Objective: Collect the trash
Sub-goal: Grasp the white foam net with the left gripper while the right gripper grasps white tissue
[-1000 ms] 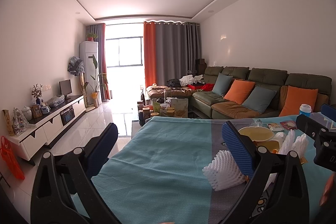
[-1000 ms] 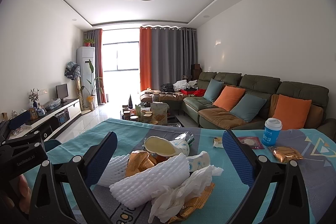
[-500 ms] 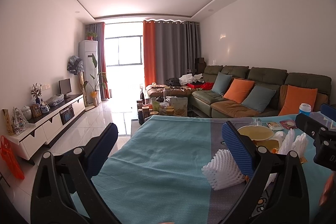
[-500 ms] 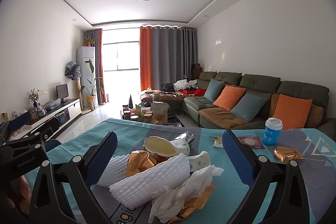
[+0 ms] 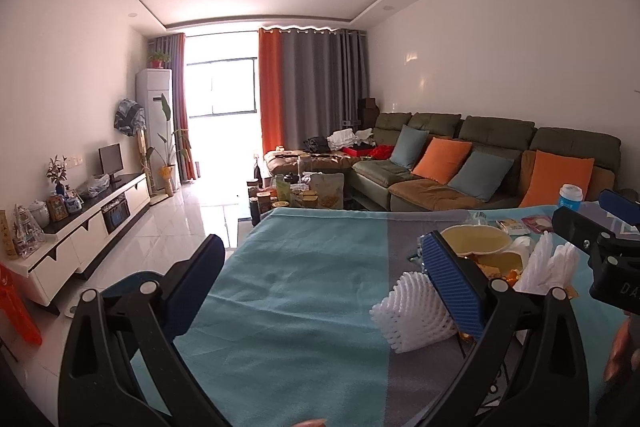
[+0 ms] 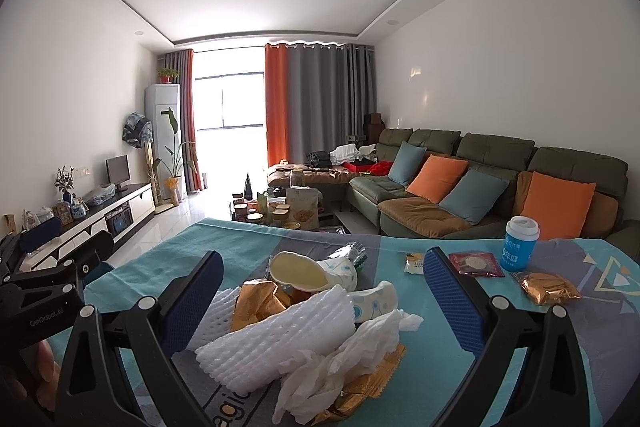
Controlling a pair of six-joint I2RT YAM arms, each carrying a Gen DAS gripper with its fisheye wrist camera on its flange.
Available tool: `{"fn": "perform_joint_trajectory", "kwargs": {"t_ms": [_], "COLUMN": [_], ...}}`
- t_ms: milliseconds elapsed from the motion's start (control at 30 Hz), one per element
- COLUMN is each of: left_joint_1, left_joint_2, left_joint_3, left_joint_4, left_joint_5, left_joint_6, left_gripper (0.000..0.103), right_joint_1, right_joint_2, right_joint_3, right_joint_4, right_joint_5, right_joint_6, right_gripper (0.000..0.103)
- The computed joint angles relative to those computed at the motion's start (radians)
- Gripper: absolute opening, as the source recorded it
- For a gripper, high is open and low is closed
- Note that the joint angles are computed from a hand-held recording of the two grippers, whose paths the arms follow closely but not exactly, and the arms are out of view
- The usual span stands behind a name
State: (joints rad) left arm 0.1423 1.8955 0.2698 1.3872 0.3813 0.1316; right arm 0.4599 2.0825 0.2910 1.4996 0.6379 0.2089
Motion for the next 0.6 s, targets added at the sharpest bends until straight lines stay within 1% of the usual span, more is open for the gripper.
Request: {"fn": "perform_joint_trajectory", "kwargs": {"t_ms": [67,133,233,300,400,433,467,500,567,600], "left_joint_1": [0.002,-0.005,-0.005,-0.007,-0.029,-0.044,-0.057,-0.078,-0.113,-0.133], "left_joint_2": [-0.020,-0.011,-0.028,-0.034,-0.026,-0.014,-0.007,-0.001,0.018,0.023], "left_joint_3": [0.016,0.020,0.044,0.063,0.057,0.046,0.045,0.046,0.058,0.068], "left_joint_4": [-0.078,-0.103,-0.228,-0.314,-0.351,-0.331,-0.334,-0.346,-0.368,-0.388], "left_joint_5": [0.047,0.084,0.192,0.270,0.322,0.318,0.316,0.309,0.293,0.281], "left_joint_6": [0.032,0.059,0.115,0.169,0.237,0.251,0.269,0.284,0.304,0.309], "left_gripper": [0.097,0.097,0.097,0.097,0.097,0.095,0.088,0.084,0.069,0.065], "right_joint_1": [-0.017,-0.041,-0.081,-0.118,-0.174,-0.190,-0.209,-0.227,-0.254,-0.269], "right_joint_2": [-0.011,-0.021,-0.035,-0.044,-0.052,-0.053,-0.055,-0.054,-0.056,-0.056], "right_joint_3": [-0.002,-0.006,-0.010,-0.014,-0.026,-0.024,-0.023,-0.027,-0.022,-0.021], "right_joint_4": [-0.028,-0.057,-0.103,-0.135,-0.167,-0.182,-0.196,-0.200,-0.226,-0.234], "right_joint_5": [-0.015,-0.040,-0.084,-0.135,-0.234,-0.264,-0.296,-0.333,-0.393,-0.423], "right_joint_6": [0.015,0.039,0.066,0.088,0.120,0.129,0.135,0.142,0.156,0.160], "right_gripper": [0.097,0.097,0.097,0.097,0.097,0.097,0.096,0.092,0.081,0.073]}}
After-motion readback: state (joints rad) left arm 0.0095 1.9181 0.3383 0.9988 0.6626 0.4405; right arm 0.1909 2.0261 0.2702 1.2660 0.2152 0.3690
